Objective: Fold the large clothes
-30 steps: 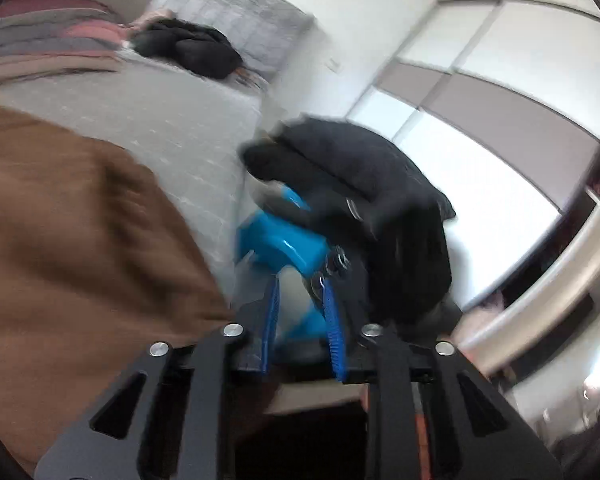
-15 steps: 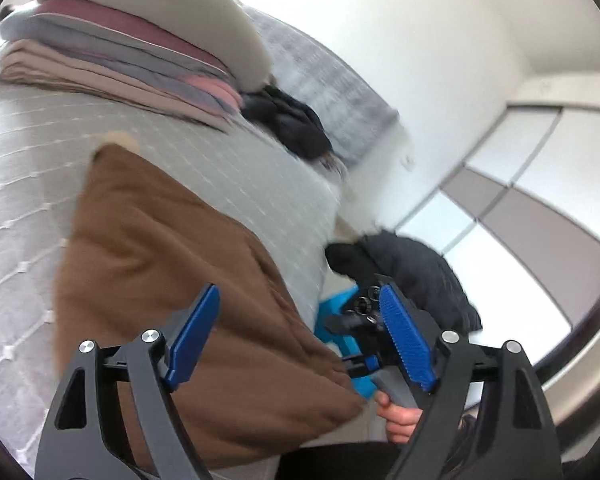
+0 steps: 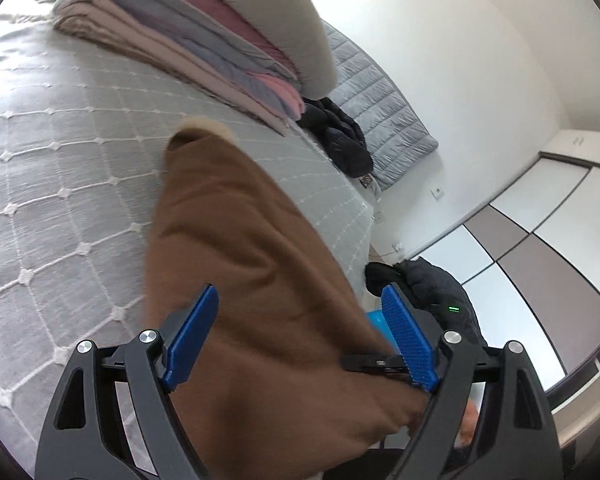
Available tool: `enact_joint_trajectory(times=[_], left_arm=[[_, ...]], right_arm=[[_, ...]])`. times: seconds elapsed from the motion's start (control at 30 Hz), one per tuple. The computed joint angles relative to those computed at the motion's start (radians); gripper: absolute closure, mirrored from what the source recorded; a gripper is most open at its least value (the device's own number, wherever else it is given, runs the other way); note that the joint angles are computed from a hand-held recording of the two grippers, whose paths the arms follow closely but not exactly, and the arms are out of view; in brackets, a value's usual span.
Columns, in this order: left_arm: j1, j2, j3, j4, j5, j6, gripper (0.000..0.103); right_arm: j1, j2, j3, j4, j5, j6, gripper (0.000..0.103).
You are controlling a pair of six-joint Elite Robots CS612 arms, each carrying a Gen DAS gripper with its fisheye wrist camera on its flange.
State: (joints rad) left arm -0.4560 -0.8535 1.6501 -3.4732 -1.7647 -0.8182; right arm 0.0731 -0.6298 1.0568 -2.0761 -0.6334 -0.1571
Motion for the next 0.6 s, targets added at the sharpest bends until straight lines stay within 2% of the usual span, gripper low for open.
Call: enact_joint_trajectory(times=[0.07,0.17,0.23,0.3,0.33,0.4,0.43,0.5,0.53,0.57,0.6], left_arm=[[0.011,0.007,0.000,-0.001,-0.003,-0.028,0.023],[0.016,0.009,0.003,-0.012,0.000,-0.057,0.023],[0.013,0.005,0.006,-0.023,0.003,-0.055,0.023],[0.007,0.003,0.005,-0.025,0.001,-0.032,0.023],[0.005,0.002,0.005,-0.019,-0.001,-0.023,0.023],[-0.001,0.005,-0.006,0.012,-0.013,-0.004,0.023],[-0.003,0.008,-0.013,0.027,-0.019,-0.002,0.023],[-0.007,0.018,-0.027,0.059,-0.032,0.000,0.023],[-0.008,0.020,-0.031,0.072,-0.037,0.006,0.023],[-0.010,0.022,-0.037,0.091,-0.039,0.017,0.023],[-0.012,0.023,-0.040,0.102,-0.040,0.024,0.023]], right_arm=[[0.014,-0.034,0.035,-0.113,-0.042,-0.012,0.078],[0.017,-0.079,0.087,-0.249,-0.038,-0.027,0.081],[0.003,-0.119,0.148,-0.351,-0.027,-0.018,0.082],[-0.016,-0.132,0.191,-0.408,-0.033,0.000,0.083],[-0.029,-0.127,0.209,-0.413,-0.041,0.015,0.083],[-0.044,-0.067,0.164,-0.311,-0.076,0.018,0.083],[-0.053,-0.047,0.150,-0.244,-0.046,0.011,0.082],[-0.080,-0.007,0.142,-0.119,0.101,-0.002,0.076],[-0.092,0.009,0.146,-0.119,0.197,0.012,0.070],[-0.097,0.022,0.137,-0.094,0.283,-0.016,0.066],[-0.099,0.042,0.117,-0.111,0.357,-0.006,0.051]])
